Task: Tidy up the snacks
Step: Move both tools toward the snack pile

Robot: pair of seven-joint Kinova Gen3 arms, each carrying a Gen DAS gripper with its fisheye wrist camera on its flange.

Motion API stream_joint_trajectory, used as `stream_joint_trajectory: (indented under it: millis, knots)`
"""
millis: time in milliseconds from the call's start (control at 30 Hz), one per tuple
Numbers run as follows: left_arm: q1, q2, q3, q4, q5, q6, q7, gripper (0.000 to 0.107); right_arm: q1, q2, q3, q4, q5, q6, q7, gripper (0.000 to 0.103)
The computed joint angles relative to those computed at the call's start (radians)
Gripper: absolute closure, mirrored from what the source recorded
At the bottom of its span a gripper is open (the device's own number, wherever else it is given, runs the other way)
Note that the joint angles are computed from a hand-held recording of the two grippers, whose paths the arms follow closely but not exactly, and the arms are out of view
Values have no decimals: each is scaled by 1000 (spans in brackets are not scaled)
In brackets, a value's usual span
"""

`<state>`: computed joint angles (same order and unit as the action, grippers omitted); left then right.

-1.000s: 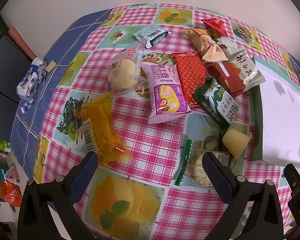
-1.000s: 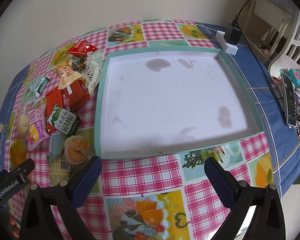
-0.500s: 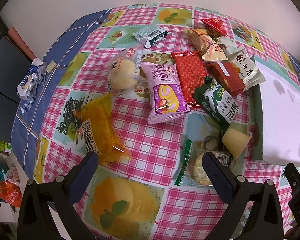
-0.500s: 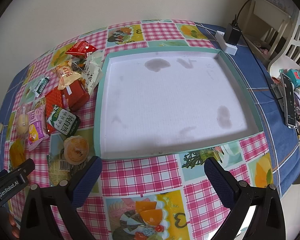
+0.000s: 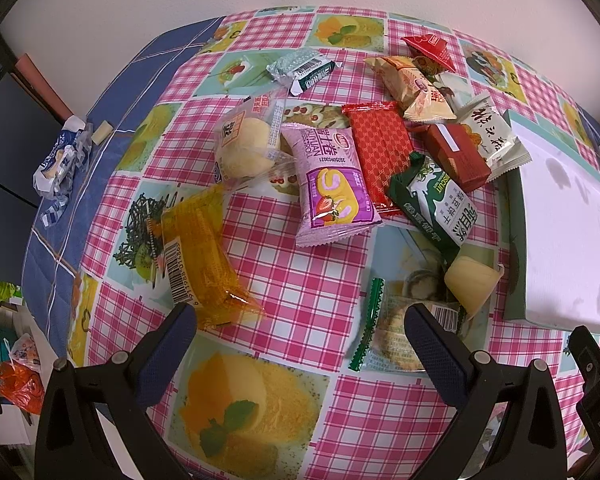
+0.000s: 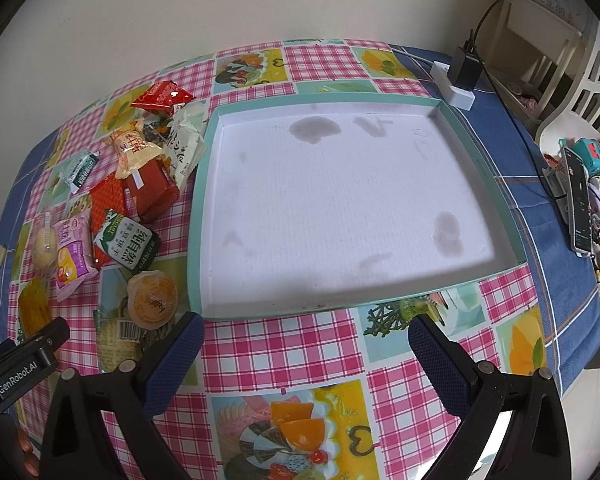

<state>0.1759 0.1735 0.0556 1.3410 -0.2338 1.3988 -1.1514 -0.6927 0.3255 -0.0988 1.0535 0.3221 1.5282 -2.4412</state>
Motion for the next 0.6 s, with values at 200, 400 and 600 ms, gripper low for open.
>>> stream_joint_trajectory:
  millis: [200, 400, 600]
  knots:
    - [0, 0, 0, 0, 0, 0, 1, 5, 0, 0, 0, 0, 0, 0, 1, 0]
    - [-1, -4, 1, 7, 1, -4, 2, 5, 1, 0, 0, 0, -1, -1, 4, 0]
    - [-15, -24, -6, 25, 12, -30, 17, 4, -2, -3, -4, 7, -1, -21, 7, 0]
